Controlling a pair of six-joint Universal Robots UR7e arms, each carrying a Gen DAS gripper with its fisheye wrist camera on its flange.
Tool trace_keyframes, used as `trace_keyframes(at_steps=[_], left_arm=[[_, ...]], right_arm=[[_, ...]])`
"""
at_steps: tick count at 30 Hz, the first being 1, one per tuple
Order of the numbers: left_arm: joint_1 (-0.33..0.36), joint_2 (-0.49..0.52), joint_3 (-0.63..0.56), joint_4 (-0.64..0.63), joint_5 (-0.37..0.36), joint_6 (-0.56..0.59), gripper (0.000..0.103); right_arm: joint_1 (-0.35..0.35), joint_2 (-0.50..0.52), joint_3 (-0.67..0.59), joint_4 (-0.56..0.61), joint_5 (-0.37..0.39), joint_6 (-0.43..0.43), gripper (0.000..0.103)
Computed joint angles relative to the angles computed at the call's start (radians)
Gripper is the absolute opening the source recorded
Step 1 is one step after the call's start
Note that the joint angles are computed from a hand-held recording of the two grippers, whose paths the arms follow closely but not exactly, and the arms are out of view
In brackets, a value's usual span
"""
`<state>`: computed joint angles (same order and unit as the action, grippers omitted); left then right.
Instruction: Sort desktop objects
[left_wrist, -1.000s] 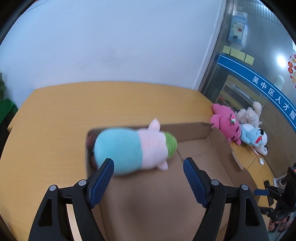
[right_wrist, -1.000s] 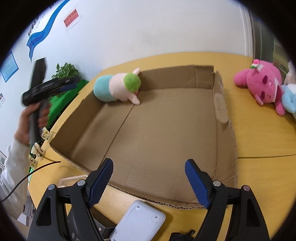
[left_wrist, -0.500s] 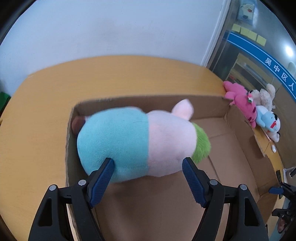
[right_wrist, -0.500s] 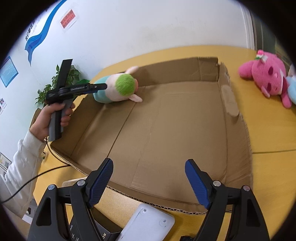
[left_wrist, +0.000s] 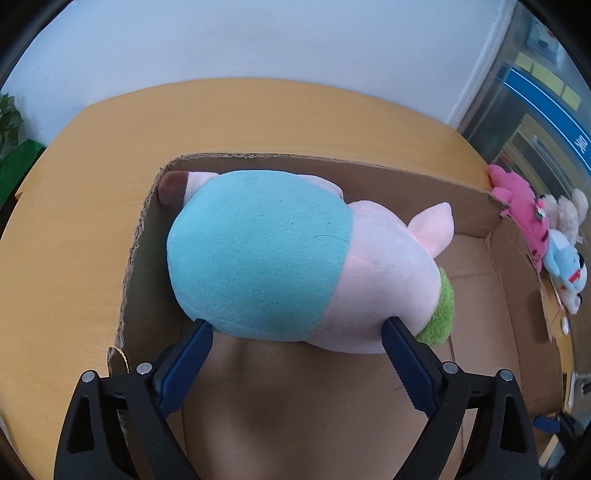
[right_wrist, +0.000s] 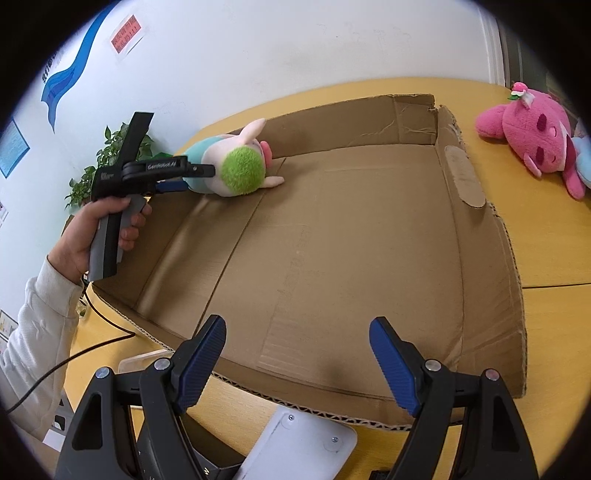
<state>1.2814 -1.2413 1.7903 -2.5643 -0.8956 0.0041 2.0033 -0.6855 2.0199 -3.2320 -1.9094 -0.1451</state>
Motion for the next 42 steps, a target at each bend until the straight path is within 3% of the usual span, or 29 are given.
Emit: trace_keyframes(at_steps=[6, 12, 21, 26, 32, 35, 37, 40, 42], left_arm=[[0.007, 0.001, 0.015, -0.080, -0.001, -0.021, 0.095], [-0.005, -0.032, 0.046, -0.028, 0.021, -0.044, 0.094], [-0.088, -0.287, 0.279, -0.103, 0.054, 0.029, 0.094], [-0.124, -0.418, 0.390, -0.067, 0.096, 0.054, 0.094], [-0.084, -0.507, 0.466, -0.029, 0.084, 0.032, 0.094], [-0.062, -0.507, 0.478, -0.024, 0.087, 0.006, 0.090], [-0.041, -0.501, 0.478, -0.021, 0.070, -0.003, 0.080], [-0.004, -0.487, 0.468, 0.004, 0.023, -0.024, 0.065], [0.020, -0.484, 0.468, -0.005, -0.021, -0.015, 0.062]], right_arm=[[0.019, 0.002, 0.001, 0.011, -0.030, -0.004, 0.080], [0.021, 0.004, -0.010, 0.026, -0.030, -0.018, 0.080], [0.025, -0.010, -0.003, 0.016, 0.011, -0.035, 0.080], [0.034, 0.005, -0.046, 0.080, 0.010, -0.045, 0.080], [0.095, 0.077, -0.250, 0.242, -0.007, -0.135, 0.080], [0.095, 0.149, -0.414, 0.391, 0.015, -0.124, 0.080], [0.087, 0.216, -0.538, 0.514, 0.028, -0.096, 0.080], [0.083, 0.348, -0.735, 0.671, -0.020, -0.064, 0.079], [0.080, 0.432, -0.854, 0.741, -0.055, -0.050, 0.074]])
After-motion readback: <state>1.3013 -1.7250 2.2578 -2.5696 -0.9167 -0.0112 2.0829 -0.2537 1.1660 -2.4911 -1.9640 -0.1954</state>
